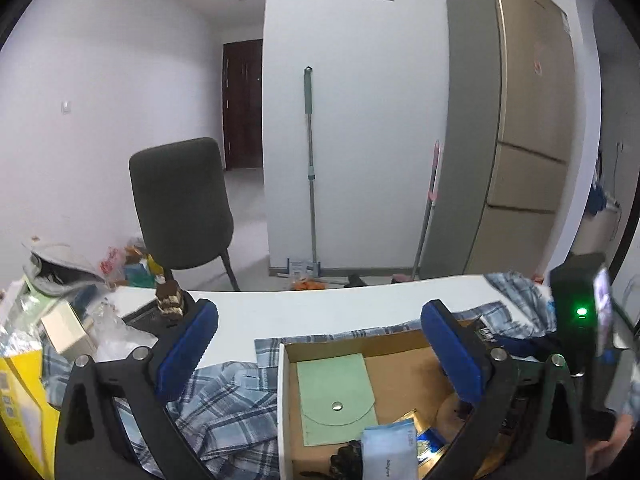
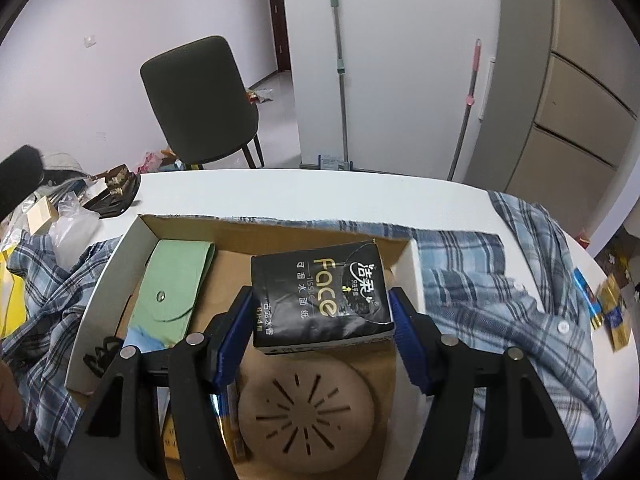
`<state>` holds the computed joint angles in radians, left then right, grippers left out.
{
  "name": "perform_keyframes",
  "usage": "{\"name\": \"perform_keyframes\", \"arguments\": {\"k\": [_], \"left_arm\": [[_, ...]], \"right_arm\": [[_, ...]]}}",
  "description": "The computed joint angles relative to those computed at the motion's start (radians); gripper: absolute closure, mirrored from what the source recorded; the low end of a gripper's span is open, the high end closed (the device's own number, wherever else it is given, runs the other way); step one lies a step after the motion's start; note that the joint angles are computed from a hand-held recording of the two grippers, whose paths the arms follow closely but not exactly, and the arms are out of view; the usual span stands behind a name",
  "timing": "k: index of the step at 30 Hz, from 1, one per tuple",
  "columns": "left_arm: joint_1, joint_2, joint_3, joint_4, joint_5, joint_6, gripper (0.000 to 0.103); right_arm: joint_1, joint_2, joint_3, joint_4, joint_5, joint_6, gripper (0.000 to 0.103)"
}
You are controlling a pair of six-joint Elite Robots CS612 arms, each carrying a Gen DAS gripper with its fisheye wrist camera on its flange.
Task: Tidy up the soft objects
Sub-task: 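Lower the black packet into the box and open the right gripper, then move the right gripper toward the white coiled cable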
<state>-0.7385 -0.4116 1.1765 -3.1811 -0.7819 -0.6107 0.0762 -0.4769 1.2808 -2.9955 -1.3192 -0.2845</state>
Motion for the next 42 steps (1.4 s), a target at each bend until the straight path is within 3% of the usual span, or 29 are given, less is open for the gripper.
{"name": "perform_keyframes", "arguments": {"k": [6,10,13,19,24,32,36,42], "left_arm": [[0.002,-0.003,0.009,0.008,0.008,-0.025,0.0],[-0.001,-0.001,0.019,-0.045,0.024,-0.012,0.0],[-0.003,-0.005,0.025,-0.069,0.025,-0.004,0.0],[-0.02,-0.024,0.054,-0.124,0.065,0.036,0.0],[-0.053,-0.041,0.094,-0.245,0.155,0.106,0.0],[-0.114,-0.088,0.188,-0.376,0.234,0.203,0.0],[-0.14,-0.121,0.249,-0.366,0.22,0.184,0.0],[-0.192,-0.136,0.315,-0.444,0.236,0.203,0.0]], "right_arm": [[-0.001,0.025,-0.05,0.059,0.014,0.039,0.038],[-0.008,0.027,-0.062,0.112,0.048,0.063,0.027],[-0.006,0.016,-0.033,0.036,0.013,0.056,0.025],[-0.017,-0.039,0.048,-0.082,0.042,0.061,0.025],[-0.02,-0.098,0.154,-0.249,0.028,0.034,0.025],[-0.059,-0.198,0.335,-0.468,0.131,0.047,0.021],[-0.075,-0.23,0.412,-0.566,0.168,0.055,0.017],[-0.089,-0.262,0.518,-0.696,0.177,0.023,0.017]]}}
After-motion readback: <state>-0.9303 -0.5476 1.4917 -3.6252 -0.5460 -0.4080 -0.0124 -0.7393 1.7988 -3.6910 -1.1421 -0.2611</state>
